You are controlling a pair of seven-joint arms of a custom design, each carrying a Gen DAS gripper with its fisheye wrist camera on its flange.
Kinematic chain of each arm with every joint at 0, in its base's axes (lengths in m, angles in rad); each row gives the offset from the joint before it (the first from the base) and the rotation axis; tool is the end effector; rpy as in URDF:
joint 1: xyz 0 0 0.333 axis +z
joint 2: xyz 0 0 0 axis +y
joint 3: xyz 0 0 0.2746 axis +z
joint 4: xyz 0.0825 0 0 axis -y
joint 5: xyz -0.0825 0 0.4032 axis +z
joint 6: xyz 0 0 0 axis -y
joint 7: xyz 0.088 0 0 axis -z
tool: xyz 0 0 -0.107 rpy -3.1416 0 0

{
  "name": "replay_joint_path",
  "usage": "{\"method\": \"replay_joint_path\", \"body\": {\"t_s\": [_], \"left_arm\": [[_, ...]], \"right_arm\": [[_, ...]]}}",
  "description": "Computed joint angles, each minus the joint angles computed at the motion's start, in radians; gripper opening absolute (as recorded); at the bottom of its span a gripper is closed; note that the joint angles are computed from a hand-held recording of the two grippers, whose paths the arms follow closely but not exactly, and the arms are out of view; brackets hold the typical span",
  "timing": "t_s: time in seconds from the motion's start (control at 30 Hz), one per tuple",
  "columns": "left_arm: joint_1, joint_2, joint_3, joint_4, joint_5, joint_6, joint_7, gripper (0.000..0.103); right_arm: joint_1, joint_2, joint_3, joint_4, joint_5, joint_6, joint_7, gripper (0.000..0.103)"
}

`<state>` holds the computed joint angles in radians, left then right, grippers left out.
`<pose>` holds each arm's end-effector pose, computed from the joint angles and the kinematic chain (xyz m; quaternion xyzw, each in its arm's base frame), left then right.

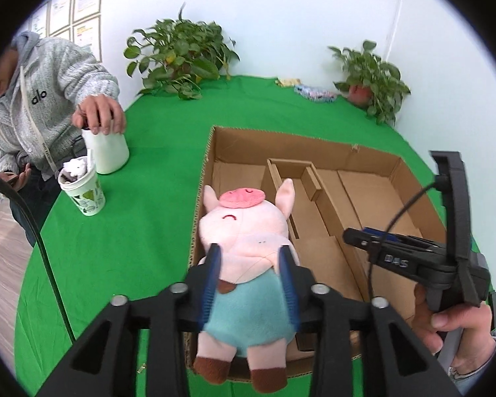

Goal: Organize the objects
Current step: 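Open the left gripper to release the insert and withdraw from the box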

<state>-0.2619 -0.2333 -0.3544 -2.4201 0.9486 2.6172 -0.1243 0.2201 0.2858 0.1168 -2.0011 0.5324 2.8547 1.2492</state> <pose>0.4090 -0.3110 0.3766 -0.7496 0.5417 -0.2805 0.2568 0.6155 0.1836 0.3225 -0.7282 0.6111 -0.0761 0.3009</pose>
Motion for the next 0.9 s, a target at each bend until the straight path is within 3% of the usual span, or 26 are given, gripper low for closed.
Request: {"method": "replay_joint_path", "body": {"t_s": [0.03, 0.1, 0.37, 0.43, 0.57, 0.73, 0.9], "left_arm": [[0.002, -0.01, -0.007, -0.009, 0.017, -0.007, -0.022, 0.045], [-0.002, -0.018, -0.012, -0.017, 0.021, -0.02, -0.033, 0.046], [-0.014, -0.036, -0.02, -0.04, 0.016, -0.032, -0.05, 0.046], [-0.016, -0.036, -0.02, -0.044, 0.013, -0.032, -0.048, 0.046], [-0.013, -0.04, -0.023, -0.055, 0.026, -0.021, -0.071, 0.046], [-0.013, -0.046, -0.023, -0.067, 0.033, -0.008, -0.082, 0.046], [-0.015, -0.056, -0.033, -0.078, 0.041, -0.007, -0.1, 0.046]], "right_arm": [[-0.012, -0.016, 0.01, -0.017, 0.025, 0.014, -0.024, 0.045], [-0.027, -0.043, 0.02, -0.044, 0.065, 0.021, -0.06, 0.049], [0.0, -0.078, -0.019, -0.07, 0.017, -0.074, -0.034, 0.05], [0.003, -0.074, -0.02, -0.073, 0.009, -0.114, -0.027, 0.039], [0.005, -0.101, 0.0, -0.111, 0.062, -0.102, -0.085, 0.025], [0.043, -0.132, -0.014, -0.151, 0.002, -0.077, -0.03, 0.026], [0.045, -0.153, -0.013, -0.176, 0.023, -0.08, -0.034, 0.028]]}}
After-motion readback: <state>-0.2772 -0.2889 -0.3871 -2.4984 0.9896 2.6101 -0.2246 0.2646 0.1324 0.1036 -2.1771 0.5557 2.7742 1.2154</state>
